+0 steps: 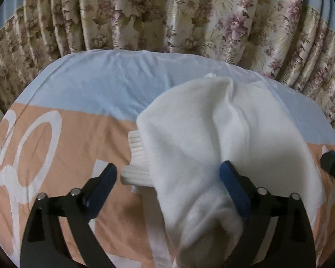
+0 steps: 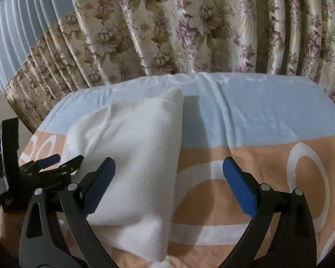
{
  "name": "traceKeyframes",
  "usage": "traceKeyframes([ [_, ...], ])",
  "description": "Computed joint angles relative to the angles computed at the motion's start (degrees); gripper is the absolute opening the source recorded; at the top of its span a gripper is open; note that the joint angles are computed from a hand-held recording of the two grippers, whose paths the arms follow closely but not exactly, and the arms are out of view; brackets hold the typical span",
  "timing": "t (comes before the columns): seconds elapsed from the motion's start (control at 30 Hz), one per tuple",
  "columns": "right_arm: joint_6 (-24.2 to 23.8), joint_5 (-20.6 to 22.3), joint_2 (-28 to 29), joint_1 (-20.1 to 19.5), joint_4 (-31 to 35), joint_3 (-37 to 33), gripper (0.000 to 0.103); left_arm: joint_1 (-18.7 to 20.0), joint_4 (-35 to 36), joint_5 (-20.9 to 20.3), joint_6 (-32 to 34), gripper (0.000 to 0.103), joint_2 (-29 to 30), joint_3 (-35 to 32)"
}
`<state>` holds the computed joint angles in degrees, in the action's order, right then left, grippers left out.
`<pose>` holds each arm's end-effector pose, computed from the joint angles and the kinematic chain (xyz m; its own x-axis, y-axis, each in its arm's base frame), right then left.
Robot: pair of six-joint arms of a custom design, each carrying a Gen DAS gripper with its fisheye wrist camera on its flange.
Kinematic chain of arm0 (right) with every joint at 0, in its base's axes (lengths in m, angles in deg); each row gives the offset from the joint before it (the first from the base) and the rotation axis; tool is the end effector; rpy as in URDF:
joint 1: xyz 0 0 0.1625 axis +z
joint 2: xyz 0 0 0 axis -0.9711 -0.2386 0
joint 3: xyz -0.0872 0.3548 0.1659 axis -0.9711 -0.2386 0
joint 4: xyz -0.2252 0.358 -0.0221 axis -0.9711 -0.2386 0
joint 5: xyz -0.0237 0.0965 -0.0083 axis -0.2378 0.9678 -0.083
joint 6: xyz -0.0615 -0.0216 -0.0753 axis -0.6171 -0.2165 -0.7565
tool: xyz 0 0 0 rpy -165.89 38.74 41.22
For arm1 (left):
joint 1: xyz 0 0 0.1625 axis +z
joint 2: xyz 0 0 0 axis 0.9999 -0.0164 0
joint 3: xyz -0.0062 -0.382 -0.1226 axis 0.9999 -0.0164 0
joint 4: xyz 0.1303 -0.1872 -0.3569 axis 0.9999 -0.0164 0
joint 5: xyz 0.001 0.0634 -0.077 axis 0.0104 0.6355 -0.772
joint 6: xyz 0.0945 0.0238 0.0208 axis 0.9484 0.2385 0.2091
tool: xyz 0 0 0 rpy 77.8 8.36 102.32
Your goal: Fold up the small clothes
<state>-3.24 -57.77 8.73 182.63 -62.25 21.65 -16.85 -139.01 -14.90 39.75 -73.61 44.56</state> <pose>0.3412 -0.7892 0.0096 -0.7311 -0.5189 0.4429 -0.6633 0.6926 -0.2835 -0.0002 -0.7071 0.2909 -0.7148 -0.4046 -0.5703 0.1569 0.7020 -0.6947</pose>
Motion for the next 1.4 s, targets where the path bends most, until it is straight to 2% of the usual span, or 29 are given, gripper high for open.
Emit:
traceKeyframes([
  [0.13,1.08,-0.86,1.19,-0.91,1.47,-1.41,0.097,0.82,0.23,-2.05,-2.17,0.101,-0.33,0.20],
  [0.4,1.86,-0.29,1.41,-1.40,1.43,-1.39,0.099,1.76,0.10,-5.46,-4.32,0.102,-0.76,0.45],
  [0.6,2.45,-0.18,1.79,-1.51,1.40,-1.88,0.099,1.85,-0.96,-6.39,-3.79,0.101,-0.10,0.14],
  [0.73,3.20,0.64,1.69,-1.88,1.52,-1.92,0.099,1.46,-2.29,-5.50,-2.94,0.100,0.60,0.24],
  [0.8,4.29,1.13,1.28,-2.20,1.36,-1.29,0.099,1.10,-2.79,-5.25,-2.45,0.095,0.97,0.24],
  [0.83,4.64,1.36,1.07,-2.37,1.41,-1.04,0.099,0.89,-2.98,-5.31,-2.37,0.088,1.13,0.25],
  [0.9,5.52,1.64,0.49,-2.61,0.87,0.04,0.100,0.17,-4.01,-5.74,-0.94,0.064,1.75,0.18],
  [0.93,5.82,1.80,0.34,-2.70,0.88,0.21,0.100,-0.36,-4.55,-4.92,-0.21,0.047,2.26,0.12],
  [0.97,6.20,1.93,0.13,-2.78,0.72,0.54,0.100,-1.58,-6.19,-1.69,2.44,0.043,3.80,-0.27],
  [1.0,6.50,2.07,0.02,-2.80,0.70,0.71,0.100,-1.97,-7.50,-0.21,3.75,0.042,4.81,-0.71],
  [1.03,6.69,2.17,-0.05,-2.80,0.68,0.87,0.100,-1.85,-7.76,-0.42,3.01,0.042,4.83,-0.71],
  [1.1,6.69,2.16,-0.29,-2.71,0.61,1.40,0.100,-1.07,-5.81,-3.00,-0.64,0.042,3.74,-0.68],
  [1.4,6.59,3.08,-0.81,-2.81,0.96,1.98,0.100,0.03,-4.96,-8.70,-1.30,0.031,1.53,0.02],
])
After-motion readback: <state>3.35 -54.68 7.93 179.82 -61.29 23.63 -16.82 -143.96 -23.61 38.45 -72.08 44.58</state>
